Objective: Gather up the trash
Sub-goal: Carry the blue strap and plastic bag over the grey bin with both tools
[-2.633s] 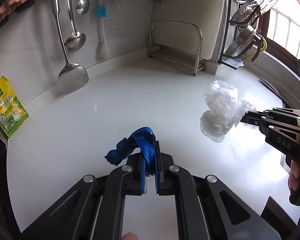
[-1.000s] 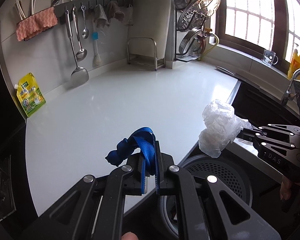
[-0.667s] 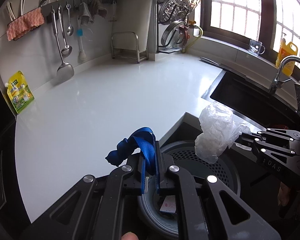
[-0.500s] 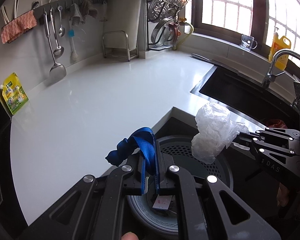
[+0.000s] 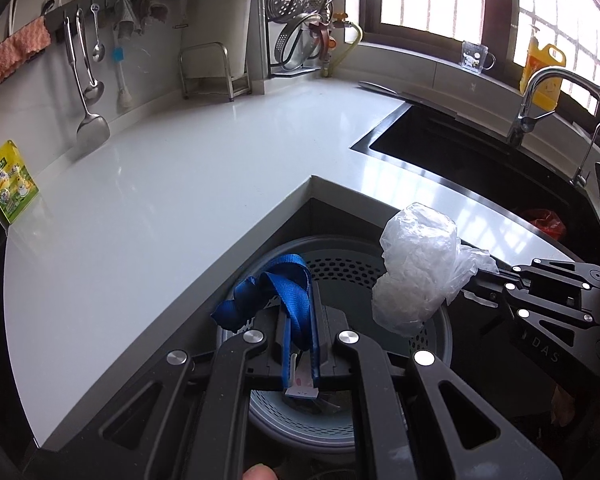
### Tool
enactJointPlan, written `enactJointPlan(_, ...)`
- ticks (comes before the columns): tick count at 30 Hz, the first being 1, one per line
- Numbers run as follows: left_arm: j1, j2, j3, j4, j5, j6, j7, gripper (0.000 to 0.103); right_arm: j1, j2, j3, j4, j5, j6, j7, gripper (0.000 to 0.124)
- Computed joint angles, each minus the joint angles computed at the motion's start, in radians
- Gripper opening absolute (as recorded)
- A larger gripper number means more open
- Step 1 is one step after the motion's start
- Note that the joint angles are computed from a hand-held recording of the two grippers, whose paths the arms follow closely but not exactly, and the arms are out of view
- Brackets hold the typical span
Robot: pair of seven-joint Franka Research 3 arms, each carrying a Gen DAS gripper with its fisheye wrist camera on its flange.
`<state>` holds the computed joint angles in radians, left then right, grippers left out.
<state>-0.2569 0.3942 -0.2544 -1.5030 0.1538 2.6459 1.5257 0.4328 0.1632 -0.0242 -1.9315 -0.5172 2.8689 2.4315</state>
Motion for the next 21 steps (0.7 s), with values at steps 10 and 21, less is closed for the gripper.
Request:
enactJointPlan(10,-0.003,0.026,-0.009,0.016,-0.008,-0.022,0.021,0.007,0.007,0.006,-0.004,-0.025,-0.016,-0.013,0.043,0.001)
enactJointPlan(21,-0.012,0.063,-0.005,0.061,-0.012,-0.057,0.03,0.008,0.004,0.028,-0.002,-0.02,0.037,-0.013,0.007,0.002)
